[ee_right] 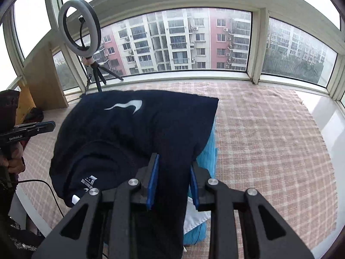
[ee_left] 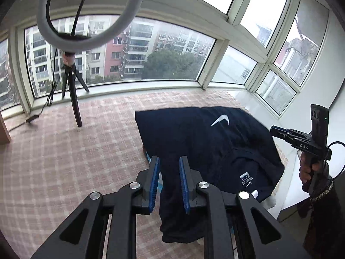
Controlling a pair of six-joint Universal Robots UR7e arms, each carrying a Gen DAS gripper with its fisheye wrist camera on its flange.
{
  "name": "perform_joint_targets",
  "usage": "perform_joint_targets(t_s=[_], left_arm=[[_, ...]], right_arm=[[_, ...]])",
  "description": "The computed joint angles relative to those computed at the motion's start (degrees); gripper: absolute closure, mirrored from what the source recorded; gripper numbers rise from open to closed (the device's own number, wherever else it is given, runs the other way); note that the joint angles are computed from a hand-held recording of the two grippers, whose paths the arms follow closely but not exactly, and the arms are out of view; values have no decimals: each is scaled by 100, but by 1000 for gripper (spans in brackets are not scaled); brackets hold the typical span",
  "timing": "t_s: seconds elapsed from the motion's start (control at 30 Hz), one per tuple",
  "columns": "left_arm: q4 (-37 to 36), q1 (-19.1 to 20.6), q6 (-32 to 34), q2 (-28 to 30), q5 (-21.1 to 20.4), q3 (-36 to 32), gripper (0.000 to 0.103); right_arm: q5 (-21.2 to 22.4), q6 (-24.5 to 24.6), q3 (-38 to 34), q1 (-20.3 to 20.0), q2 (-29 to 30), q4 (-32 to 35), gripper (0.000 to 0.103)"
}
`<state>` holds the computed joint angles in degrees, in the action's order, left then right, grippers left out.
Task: Fold clothes
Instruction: 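Lift the folded shirt with both tools and place it on the clothes stack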
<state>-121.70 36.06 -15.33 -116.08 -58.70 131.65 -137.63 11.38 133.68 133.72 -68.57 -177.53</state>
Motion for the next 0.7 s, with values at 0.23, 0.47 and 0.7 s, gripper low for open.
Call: perform_joint_targets(t_s=[0.23,0.47,0.7], left_arm=[[-1547,473,990,1611,51,-243,86],[-1573,896,945,2147,370,-285,85],[163,-481,348,219,33,151,87]], right_arm=[[374,-783,-379,-343,561,-927,77],[209,-304,-327,-1332,931,-806,78],[-496,254,69,114,321,-96,78]])
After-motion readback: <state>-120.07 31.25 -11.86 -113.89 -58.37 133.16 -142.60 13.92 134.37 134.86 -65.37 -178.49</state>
